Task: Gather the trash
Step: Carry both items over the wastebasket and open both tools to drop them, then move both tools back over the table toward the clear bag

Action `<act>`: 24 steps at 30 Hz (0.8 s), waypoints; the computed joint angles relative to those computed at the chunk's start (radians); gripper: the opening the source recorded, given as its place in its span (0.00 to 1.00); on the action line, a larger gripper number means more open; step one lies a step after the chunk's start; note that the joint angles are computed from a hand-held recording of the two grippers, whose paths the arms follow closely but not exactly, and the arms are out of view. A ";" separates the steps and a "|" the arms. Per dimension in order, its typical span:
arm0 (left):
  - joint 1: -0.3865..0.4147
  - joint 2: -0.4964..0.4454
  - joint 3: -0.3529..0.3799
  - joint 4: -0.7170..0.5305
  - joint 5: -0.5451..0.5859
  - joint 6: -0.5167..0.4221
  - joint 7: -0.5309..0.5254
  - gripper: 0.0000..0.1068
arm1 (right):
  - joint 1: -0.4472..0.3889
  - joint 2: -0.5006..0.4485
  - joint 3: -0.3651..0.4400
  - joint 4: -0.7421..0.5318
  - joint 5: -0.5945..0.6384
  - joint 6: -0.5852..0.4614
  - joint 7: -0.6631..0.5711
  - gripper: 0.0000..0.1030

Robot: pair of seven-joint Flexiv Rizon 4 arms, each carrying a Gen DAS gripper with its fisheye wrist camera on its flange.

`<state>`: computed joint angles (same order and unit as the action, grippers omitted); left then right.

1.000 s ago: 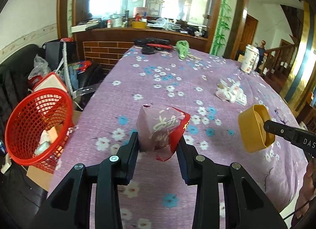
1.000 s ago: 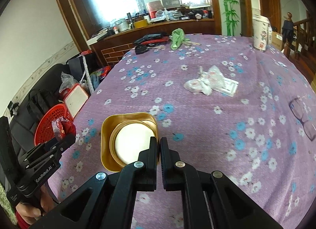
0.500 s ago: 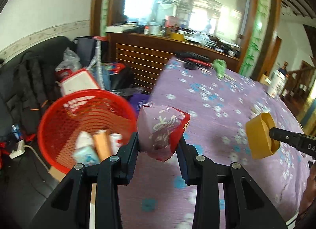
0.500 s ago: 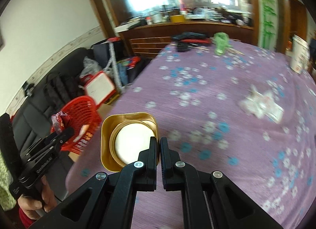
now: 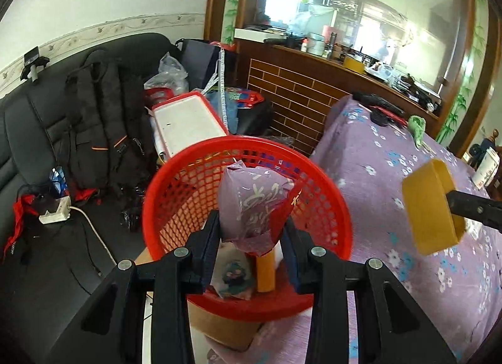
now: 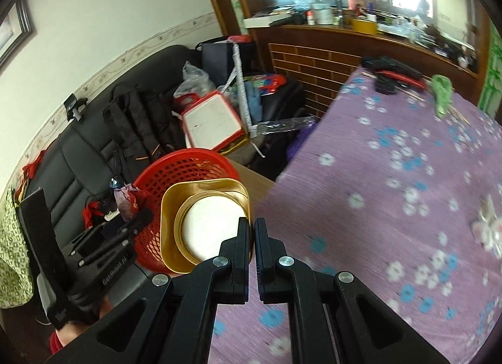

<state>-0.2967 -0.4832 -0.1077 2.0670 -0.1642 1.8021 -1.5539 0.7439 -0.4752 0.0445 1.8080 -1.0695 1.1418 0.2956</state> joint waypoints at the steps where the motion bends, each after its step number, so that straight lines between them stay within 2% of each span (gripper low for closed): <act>1: 0.009 -0.002 -0.006 -0.002 0.001 0.000 0.000 0.33 | -0.003 -0.024 0.005 -0.032 0.019 -0.003 -0.027 0.04; 7: -0.007 -0.010 0.029 -0.023 -0.010 -0.003 0.000 0.33 | 0.009 -0.127 -0.011 -0.167 0.124 0.013 -0.139 0.05; 9: -0.019 -0.014 0.047 -0.031 -0.018 -0.006 -0.002 0.35 | 0.009 -0.166 -0.013 -0.210 0.171 0.038 -0.188 0.08; 11: -0.019 -0.017 0.049 -0.036 -0.024 -0.015 -0.004 0.46 | 0.011 -0.188 -0.027 -0.224 0.208 0.081 -0.214 0.10; 12: -0.023 -0.017 0.053 -0.037 -0.029 -0.020 -0.007 0.58 | 0.022 -0.186 -0.050 -0.210 0.211 0.107 -0.201 0.10; 15: -0.051 -0.011 0.081 -0.022 -0.024 0.016 -0.008 0.61 | 0.065 -0.142 -0.127 -0.132 0.178 0.157 -0.125 0.10; 18: -0.097 -0.005 0.113 -0.013 -0.030 0.033 0.005 0.61 | 0.100 -0.067 -0.190 -0.018 0.078 0.183 0.006 0.10; 20: -0.073 0.005 0.063 0.003 -0.015 0.044 0.009 0.62 | 0.102 -0.016 -0.196 0.054 0.011 0.170 0.093 0.10; 24: -0.078 0.010 0.001 0.015 0.007 0.055 0.015 0.63 | 0.091 0.088 -0.213 0.215 -0.172 0.199 0.331 0.10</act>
<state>-0.3744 -0.4735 -0.1064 2.0821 -0.1573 1.8575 -1.5391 0.8351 -0.3876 -0.1685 2.0228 -1.2417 1.3410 0.6267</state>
